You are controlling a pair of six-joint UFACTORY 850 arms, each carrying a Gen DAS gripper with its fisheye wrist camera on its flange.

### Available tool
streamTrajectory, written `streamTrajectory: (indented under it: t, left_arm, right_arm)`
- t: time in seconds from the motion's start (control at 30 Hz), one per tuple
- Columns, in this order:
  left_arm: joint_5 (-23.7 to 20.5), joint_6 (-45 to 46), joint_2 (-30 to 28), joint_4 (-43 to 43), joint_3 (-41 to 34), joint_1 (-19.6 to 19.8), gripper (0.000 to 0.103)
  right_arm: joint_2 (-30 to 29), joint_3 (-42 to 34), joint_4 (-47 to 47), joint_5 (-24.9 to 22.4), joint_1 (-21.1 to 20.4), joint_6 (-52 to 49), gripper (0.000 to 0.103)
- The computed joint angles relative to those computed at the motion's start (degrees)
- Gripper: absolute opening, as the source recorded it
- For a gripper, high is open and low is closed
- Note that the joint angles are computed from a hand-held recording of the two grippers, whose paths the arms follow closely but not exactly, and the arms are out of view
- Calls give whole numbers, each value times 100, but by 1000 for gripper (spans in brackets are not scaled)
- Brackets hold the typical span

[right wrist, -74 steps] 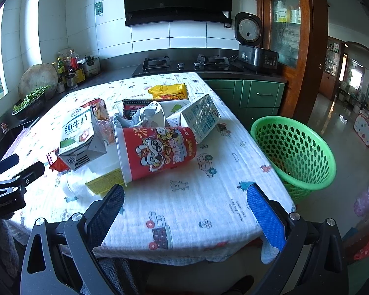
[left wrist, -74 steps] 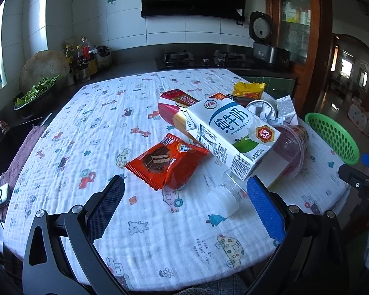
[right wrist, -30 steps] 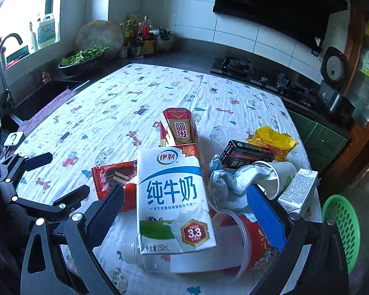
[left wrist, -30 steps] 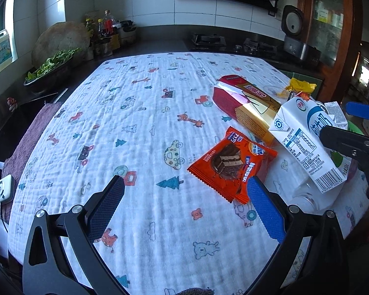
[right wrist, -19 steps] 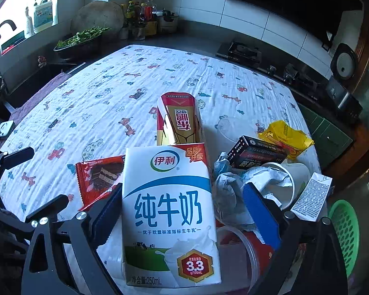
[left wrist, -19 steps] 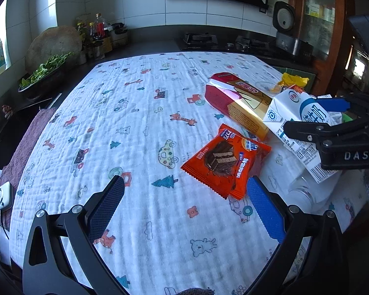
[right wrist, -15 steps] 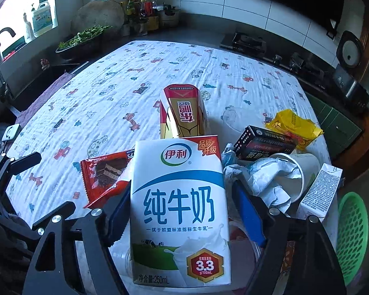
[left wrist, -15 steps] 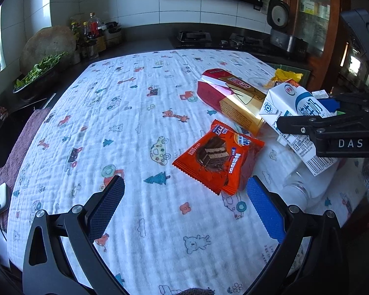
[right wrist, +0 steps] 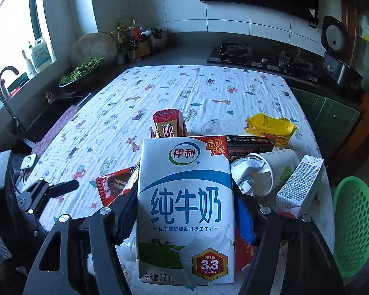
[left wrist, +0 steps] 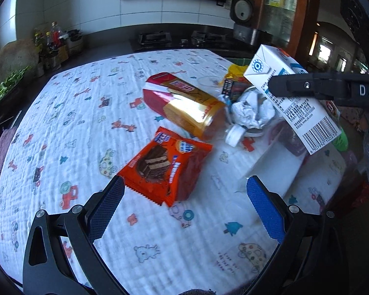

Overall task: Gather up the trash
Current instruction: 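Grasp the white milk carton with the right gripper and lift it, then carry the milk carton toward the green basket while the left gripper grasps the clear bottle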

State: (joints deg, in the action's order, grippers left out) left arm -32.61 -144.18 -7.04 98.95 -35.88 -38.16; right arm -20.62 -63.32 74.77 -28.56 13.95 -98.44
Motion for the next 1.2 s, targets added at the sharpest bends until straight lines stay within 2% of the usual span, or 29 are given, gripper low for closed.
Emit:
streamTrajectory:
  t: [0.1, 0.37, 0.57, 0.8, 1.03, 1.2]
  left_arm:
    - [43, 149, -161, 221, -198, -57, 98]
    - [536, 208, -585, 998, -728, -36, 98]
    - [801, 805, -901, 956, -1144, 51, 97]
    - [986, 449, -916, 1537, -1185, 83, 97]
    - [1325, 1419, -1103, 1247, -1345, 207, 97]
    - [1629, 1537, -1246, 1367, -1472, 354, 95]
  right_arm:
    - [25, -62, -170, -462, -200, 298, 65]
    - [353, 87, 239, -659, -560, -38, 65]
    - [574, 249, 624, -527, -807, -464, 65]
    - [471, 160, 665, -492, -1095, -336, 65]
    - [471, 187, 632, -444, -1120, -308, 65]
    - [440, 189, 585, -382, -1162, -236, 65]
